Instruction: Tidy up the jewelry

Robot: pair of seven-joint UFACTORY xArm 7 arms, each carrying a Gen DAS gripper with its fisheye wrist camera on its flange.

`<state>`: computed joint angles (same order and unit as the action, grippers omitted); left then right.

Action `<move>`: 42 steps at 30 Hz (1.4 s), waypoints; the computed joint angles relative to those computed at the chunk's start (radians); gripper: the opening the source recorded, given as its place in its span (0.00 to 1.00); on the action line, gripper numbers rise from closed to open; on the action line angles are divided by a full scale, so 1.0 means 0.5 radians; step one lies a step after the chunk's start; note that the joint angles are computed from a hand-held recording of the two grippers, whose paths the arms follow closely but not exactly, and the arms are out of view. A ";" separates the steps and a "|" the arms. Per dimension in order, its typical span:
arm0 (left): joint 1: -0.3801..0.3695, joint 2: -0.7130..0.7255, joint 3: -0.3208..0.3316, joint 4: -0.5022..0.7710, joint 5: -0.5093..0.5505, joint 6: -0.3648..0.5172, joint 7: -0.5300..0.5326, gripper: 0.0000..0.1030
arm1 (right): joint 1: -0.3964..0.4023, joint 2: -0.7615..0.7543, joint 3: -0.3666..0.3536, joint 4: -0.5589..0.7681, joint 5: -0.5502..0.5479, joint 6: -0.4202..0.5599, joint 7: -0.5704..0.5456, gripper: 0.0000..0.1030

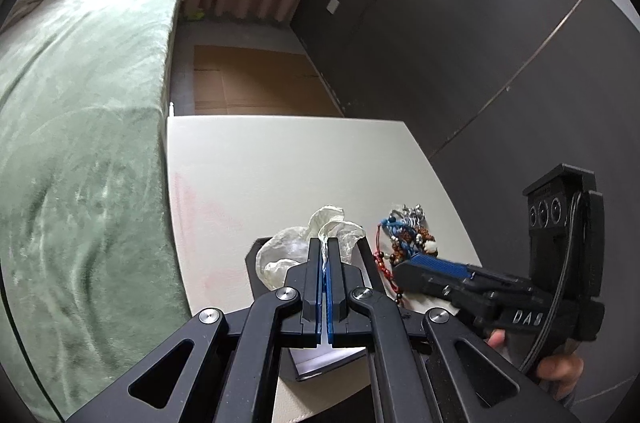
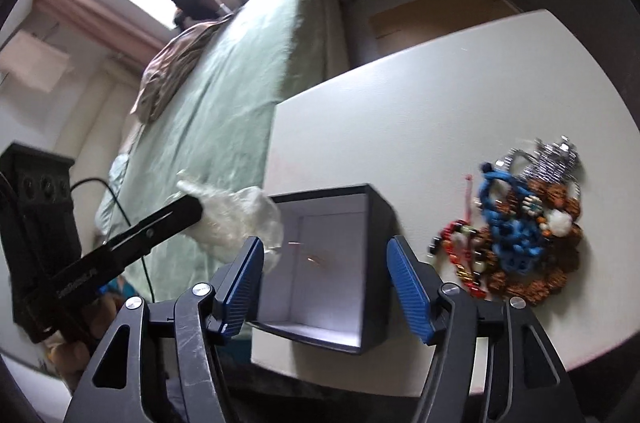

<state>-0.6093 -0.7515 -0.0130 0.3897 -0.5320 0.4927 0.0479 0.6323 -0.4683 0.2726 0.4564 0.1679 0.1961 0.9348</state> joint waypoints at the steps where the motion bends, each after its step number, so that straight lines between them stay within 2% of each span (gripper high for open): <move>1: -0.001 0.020 -0.018 0.014 0.020 0.008 0.002 0.00 | -0.012 -0.041 0.007 -0.019 -0.003 0.031 0.016 0.63; 3: 0.006 0.063 -0.056 0.044 0.057 0.030 -0.016 0.01 | -0.080 -0.140 0.053 -0.056 -0.046 0.111 0.075 0.63; 5: -0.036 0.127 -0.028 0.080 0.034 0.074 0.012 0.04 | -0.129 -0.227 0.078 -0.074 -0.091 0.187 0.119 0.63; 6: -0.044 0.157 -0.023 0.098 0.021 0.098 0.024 0.13 | -0.150 -0.282 0.087 -0.098 -0.106 0.211 0.145 0.63; 7: -0.044 0.192 -0.027 0.119 0.012 0.119 0.030 0.31 | -0.163 -0.312 0.093 -0.109 -0.117 0.227 0.166 0.63; 8: -0.037 0.210 -0.050 0.125 0.002 0.112 0.020 0.43 | -0.178 -0.363 0.097 -0.130 -0.127 0.253 0.191 0.63; 9: -0.029 0.207 -0.075 0.119 -0.007 0.087 0.010 0.62 | -0.185 -0.403 0.094 -0.148 -0.135 0.274 0.208 0.63; 10: -0.028 0.199 -0.094 0.112 -0.015 0.054 0.001 0.73 | -0.184 -0.449 0.081 -0.173 -0.138 0.293 0.213 0.63; 11: -0.034 0.192 -0.106 0.110 -0.021 0.023 -0.002 0.75 | -0.177 -0.510 0.057 -0.208 -0.138 0.317 0.209 0.63; 16: -0.110 0.279 -0.121 0.162 -0.061 -0.038 -0.002 0.75 | -0.174 -0.787 0.016 -0.320 -0.133 0.492 0.228 0.63; 21: -0.169 0.448 -0.204 0.259 -0.068 -0.104 -0.023 0.75 | -0.170 -1.011 -0.051 -0.411 -0.089 0.744 0.222 0.63; 26: -0.227 0.603 -0.258 0.351 -0.080 -0.164 -0.023 0.74 | -0.200 -1.229 -0.084 -0.523 -0.038 0.910 0.253 0.63; 32: -0.248 0.830 -0.319 0.490 -0.100 -0.175 -0.035 0.54 | -0.261 -1.567 -0.128 -0.644 -0.028 1.142 0.255 0.63; 36: -0.219 0.977 -0.381 0.571 -0.100 -0.177 -0.073 0.46 | -0.291 -1.684 -0.145 -0.683 -0.015 1.248 0.240 0.63; 42: -0.165 1.138 -0.464 0.662 -0.048 -0.179 -0.151 0.41 | -0.340 -1.833 -0.179 -0.748 0.000 1.347 0.205 0.63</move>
